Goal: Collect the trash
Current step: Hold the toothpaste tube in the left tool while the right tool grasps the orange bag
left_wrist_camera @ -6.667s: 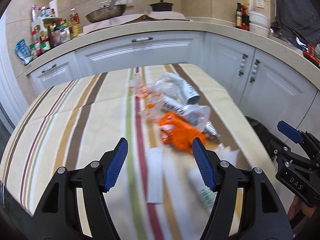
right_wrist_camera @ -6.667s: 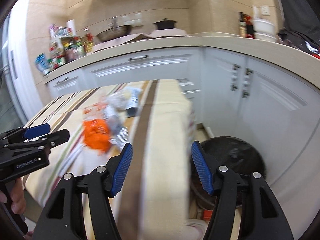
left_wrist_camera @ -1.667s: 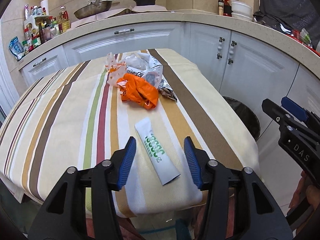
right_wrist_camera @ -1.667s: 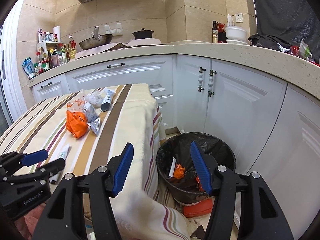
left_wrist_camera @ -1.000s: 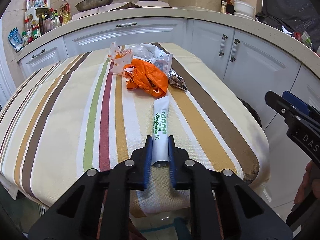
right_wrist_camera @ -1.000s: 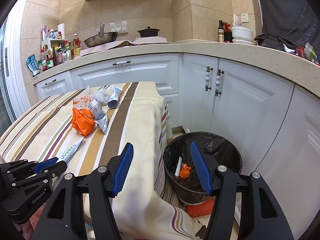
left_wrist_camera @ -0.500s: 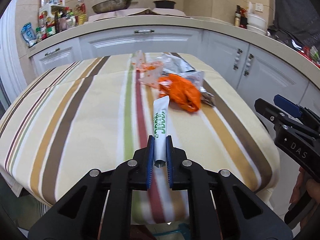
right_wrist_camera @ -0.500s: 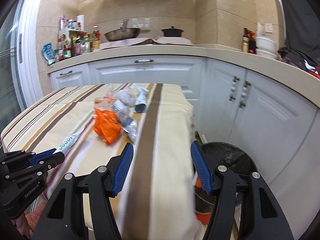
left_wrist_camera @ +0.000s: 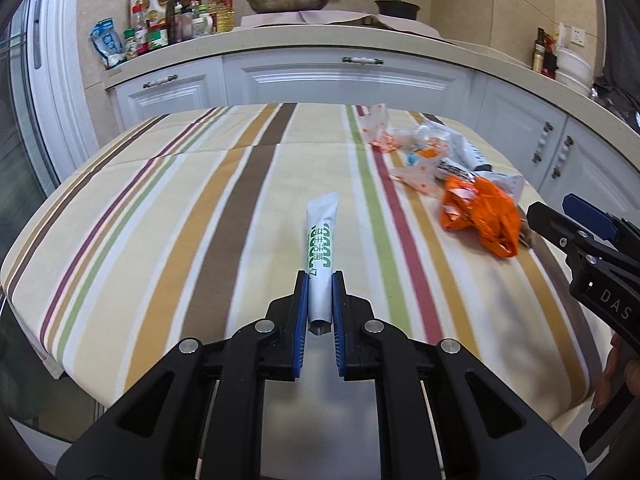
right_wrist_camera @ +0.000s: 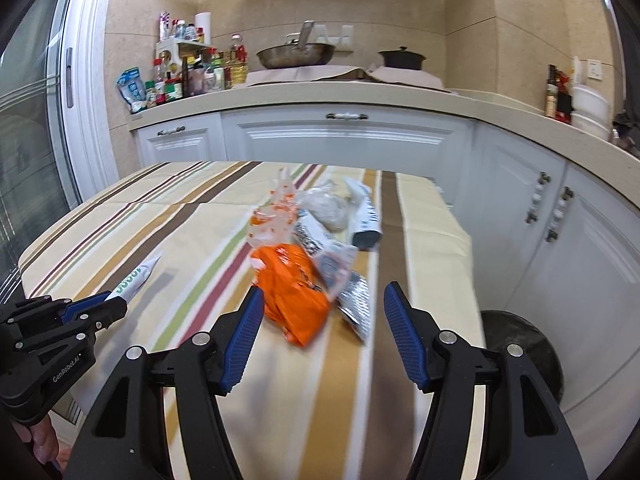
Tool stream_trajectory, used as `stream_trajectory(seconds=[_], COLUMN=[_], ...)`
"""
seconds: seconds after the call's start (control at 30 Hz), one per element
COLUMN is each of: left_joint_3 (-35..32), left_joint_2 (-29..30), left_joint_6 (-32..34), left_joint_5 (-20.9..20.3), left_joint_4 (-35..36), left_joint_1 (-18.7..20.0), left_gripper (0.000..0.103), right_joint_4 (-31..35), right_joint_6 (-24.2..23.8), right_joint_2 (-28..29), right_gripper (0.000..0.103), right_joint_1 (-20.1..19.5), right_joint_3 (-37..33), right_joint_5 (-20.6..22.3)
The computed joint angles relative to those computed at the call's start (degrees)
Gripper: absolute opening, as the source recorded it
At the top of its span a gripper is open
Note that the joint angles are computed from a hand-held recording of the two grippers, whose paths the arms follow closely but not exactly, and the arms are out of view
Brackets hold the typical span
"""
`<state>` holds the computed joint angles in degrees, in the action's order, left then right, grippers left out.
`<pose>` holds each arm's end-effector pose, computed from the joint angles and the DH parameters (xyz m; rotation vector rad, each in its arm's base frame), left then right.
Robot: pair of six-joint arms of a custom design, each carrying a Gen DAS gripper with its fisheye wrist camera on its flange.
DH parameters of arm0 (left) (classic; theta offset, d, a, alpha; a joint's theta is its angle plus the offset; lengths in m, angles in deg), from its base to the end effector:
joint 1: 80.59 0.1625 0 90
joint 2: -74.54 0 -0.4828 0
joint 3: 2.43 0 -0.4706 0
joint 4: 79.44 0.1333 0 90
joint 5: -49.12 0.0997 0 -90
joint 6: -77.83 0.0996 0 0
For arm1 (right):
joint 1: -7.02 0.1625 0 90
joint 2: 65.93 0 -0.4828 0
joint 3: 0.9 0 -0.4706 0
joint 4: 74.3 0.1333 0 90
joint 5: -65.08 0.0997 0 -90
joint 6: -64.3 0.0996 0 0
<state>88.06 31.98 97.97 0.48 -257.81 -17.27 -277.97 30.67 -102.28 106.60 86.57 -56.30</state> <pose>-0.1792 -0.8000 0.1475 0.6247 2.2534 -0.9016 0.2144 -0.7809 0.1316 0.4510 -2.1359 1.1525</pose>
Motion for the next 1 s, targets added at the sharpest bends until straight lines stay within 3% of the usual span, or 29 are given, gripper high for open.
stream_trajectory(seconds=[0.37,0.43,0.5,0.77,0.83,0.87,1.0], left_joint_3=[-2.6,-2.8,-3.0,-2.4,-2.0,-1.8,-0.9], left_joint_2=[0.8,0.9,1.0,0.9,0.7,0.6,0.3], left_joint_6=[-0.7,-0.6,-0.8,-0.9,-0.4,-0.2,0.7], left_joint_5=[1.4,1.6,1.7,1.9,1.8,1.6,0.7], left_joint_4=[1.1,1.3,1.6,2.0,1.4,1.1,0.5], left_joint_1=[1.1,1.2,1.3,0.9,0.6,0.5,-0.2], left_gripper=[0.011,0.011,0.011,0.011,0.011,0.011,0.011], right_joint_4=[12.2,14.2,15.1,11.5,10.0,10.0,8.9], right_joint_6=[2.2,3.1,3.8,1.3,0.7,0.8,0.9], right_joint_2=[2.2,2.0,1.4,0.0,-0.8,-1.1,-2.4], right_gripper=[0.061,0.055,0.042,0.034,0.025,0.014,0.011], right_joint_1=[0.1,-0.1,-0.3,0.2,0.5,0.5,0.5], right_joint_3=[-6.4,-6.3,-5.7,-2.6,-1.2,-0.8,0.9], right_joint_5=[-2.3,-2.4,-1.0,1.7,2.4,2.8,3.1])
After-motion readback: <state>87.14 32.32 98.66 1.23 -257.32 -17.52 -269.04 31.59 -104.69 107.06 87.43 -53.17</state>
